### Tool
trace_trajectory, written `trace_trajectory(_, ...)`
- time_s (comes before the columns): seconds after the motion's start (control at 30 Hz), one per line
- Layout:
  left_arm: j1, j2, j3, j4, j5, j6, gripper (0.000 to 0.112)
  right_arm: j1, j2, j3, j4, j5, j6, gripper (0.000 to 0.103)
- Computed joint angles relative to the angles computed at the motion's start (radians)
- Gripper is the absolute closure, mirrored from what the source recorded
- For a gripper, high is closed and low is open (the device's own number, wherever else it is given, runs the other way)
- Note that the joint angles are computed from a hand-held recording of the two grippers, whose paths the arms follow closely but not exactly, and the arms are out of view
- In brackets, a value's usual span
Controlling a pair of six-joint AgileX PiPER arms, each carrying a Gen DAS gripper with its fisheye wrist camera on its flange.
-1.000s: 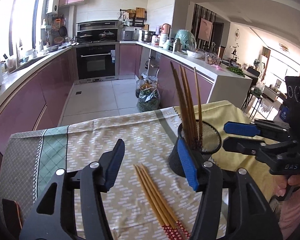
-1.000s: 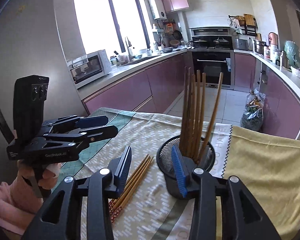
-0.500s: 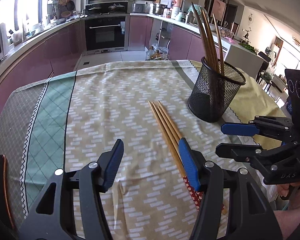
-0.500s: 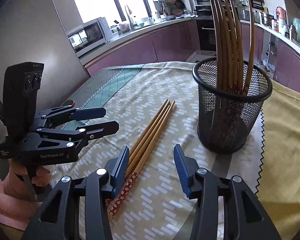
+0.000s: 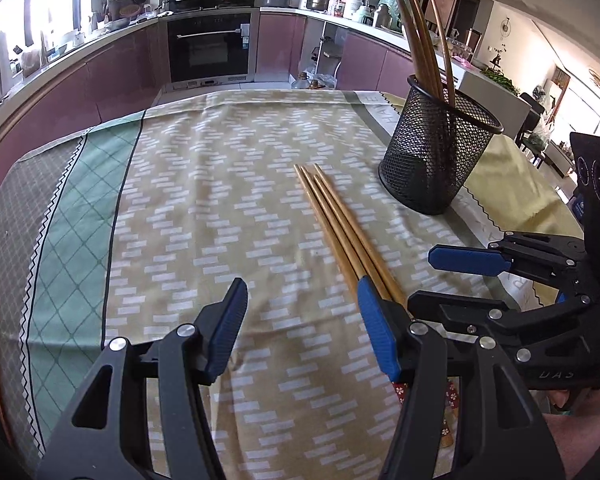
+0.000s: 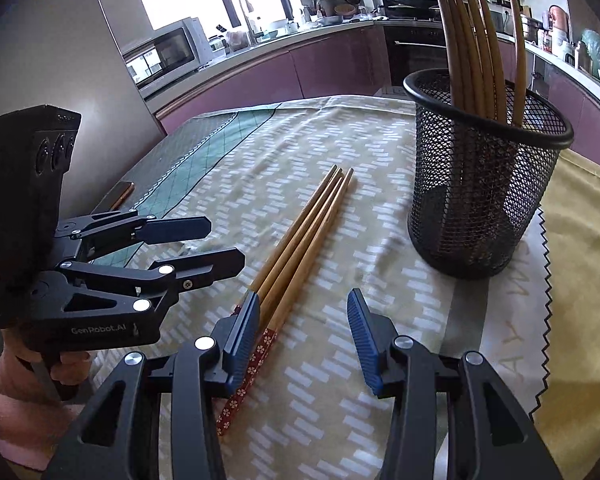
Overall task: Organize utensils
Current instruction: 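Move both open grippers back over the chopsticks lying on the cloth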
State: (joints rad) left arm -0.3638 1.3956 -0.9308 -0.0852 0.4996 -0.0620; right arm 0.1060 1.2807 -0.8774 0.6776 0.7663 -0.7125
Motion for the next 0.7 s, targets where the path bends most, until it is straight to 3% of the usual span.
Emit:
trace_trajectory(0.47, -0.003, 0.012, 0.003, 0.023, -0.008, -0.027, 0.054, 0.087, 0.002, 0.008, -0.113, -0.079, 0.105, 0.060)
trace_trajectory(0.7, -0.005, 0.030, -0.015, -0.004, -0.005, 0.003, 0.054, 0.071, 0.004, 0.003, -0.139, -0.074, 0.128, 0.070)
